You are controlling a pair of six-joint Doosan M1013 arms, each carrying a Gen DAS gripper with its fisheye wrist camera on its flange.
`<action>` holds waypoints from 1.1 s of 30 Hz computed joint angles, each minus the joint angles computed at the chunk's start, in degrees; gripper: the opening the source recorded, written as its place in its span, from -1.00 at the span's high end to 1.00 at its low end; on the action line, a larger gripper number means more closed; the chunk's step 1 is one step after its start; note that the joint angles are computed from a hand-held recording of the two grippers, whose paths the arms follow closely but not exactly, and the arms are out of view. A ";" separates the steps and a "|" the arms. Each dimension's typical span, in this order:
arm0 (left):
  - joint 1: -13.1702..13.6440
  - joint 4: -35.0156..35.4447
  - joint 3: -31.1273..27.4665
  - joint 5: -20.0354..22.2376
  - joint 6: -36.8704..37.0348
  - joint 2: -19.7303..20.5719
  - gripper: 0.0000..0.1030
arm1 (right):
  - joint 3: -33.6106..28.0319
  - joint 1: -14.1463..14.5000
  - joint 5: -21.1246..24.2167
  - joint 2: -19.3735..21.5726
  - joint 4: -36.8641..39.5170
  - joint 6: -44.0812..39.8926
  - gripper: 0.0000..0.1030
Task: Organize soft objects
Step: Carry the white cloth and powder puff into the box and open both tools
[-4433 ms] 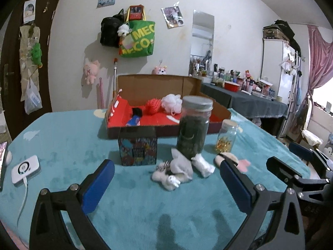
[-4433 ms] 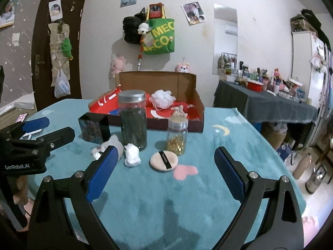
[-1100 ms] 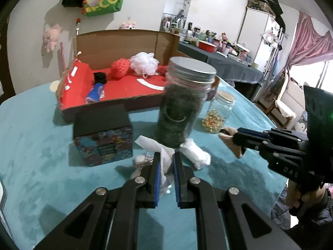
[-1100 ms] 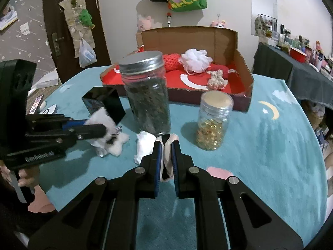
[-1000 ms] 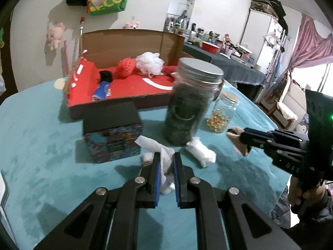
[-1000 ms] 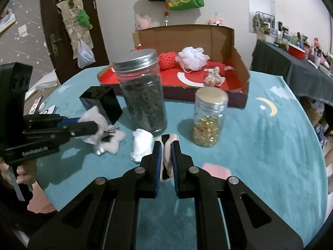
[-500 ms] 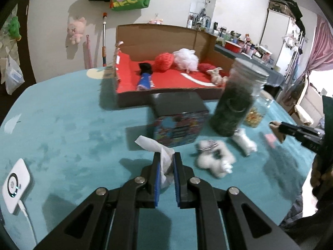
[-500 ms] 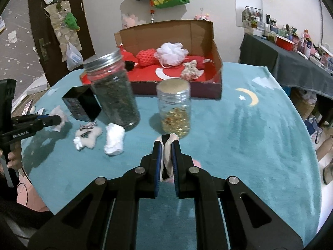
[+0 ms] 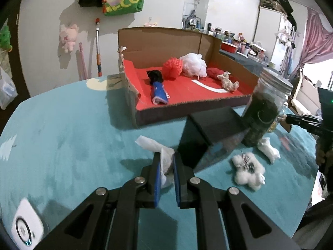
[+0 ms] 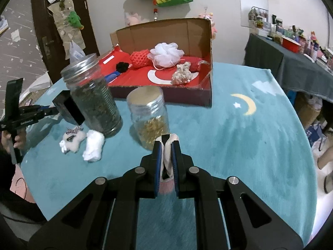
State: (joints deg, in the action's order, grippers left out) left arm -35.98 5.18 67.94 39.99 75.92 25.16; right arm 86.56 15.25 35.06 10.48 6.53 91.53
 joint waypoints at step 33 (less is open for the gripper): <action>2.43 -16.82 -30.38 17.55 21.17 14.93 0.78 | -21.14 -5.37 13.40 12.21 22.33 -27.12 0.81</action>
State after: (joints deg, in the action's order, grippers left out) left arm -33.55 -11.64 37.56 57.54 97.09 40.10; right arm 65.42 9.88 48.46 22.69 28.85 64.40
